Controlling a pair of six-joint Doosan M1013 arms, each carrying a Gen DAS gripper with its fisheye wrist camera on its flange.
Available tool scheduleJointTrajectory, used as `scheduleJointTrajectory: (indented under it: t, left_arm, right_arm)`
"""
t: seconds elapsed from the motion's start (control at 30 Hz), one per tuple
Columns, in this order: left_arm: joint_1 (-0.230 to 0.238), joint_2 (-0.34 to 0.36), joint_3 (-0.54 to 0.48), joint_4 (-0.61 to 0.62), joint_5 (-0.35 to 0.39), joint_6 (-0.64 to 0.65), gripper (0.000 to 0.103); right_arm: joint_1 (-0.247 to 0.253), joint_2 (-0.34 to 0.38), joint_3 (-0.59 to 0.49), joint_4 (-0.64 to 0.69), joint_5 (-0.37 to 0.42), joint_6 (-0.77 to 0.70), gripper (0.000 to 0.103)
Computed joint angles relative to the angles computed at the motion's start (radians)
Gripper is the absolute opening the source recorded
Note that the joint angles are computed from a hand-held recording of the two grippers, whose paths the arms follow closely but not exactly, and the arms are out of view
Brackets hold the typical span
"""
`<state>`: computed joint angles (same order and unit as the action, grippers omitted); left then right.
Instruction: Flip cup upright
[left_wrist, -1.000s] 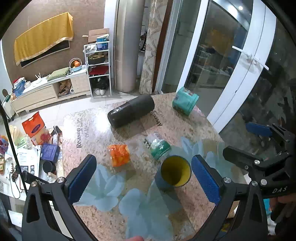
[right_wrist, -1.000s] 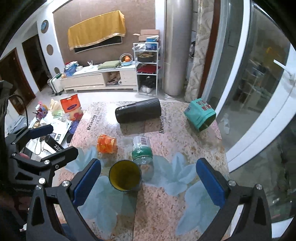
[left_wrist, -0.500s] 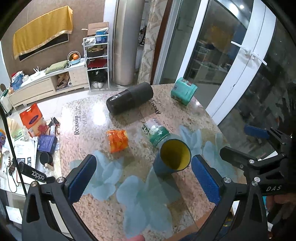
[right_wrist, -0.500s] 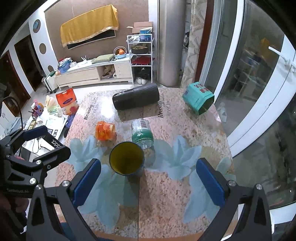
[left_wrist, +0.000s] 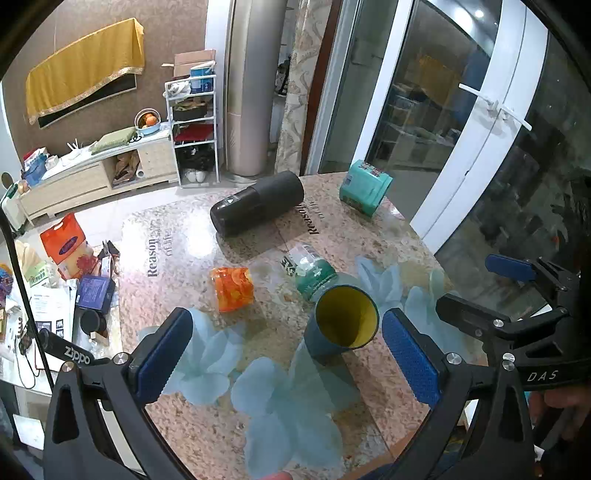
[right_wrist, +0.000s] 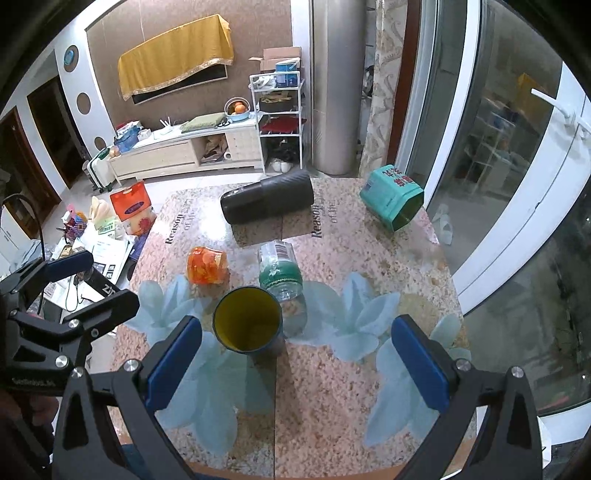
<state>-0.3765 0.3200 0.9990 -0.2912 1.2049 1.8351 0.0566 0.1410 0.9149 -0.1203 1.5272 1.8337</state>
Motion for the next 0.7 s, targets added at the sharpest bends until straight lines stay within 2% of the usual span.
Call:
scheduleJointTrajectory:
  t: [0.7]
  left_arm:
    - [-0.006, 0.006, -0.001, 0.011, 0.004, -0.003, 0.103]
  right_arm:
    - [-0.012, -0.005, 0.026, 0.023, -0.009, 0.004, 0.103]
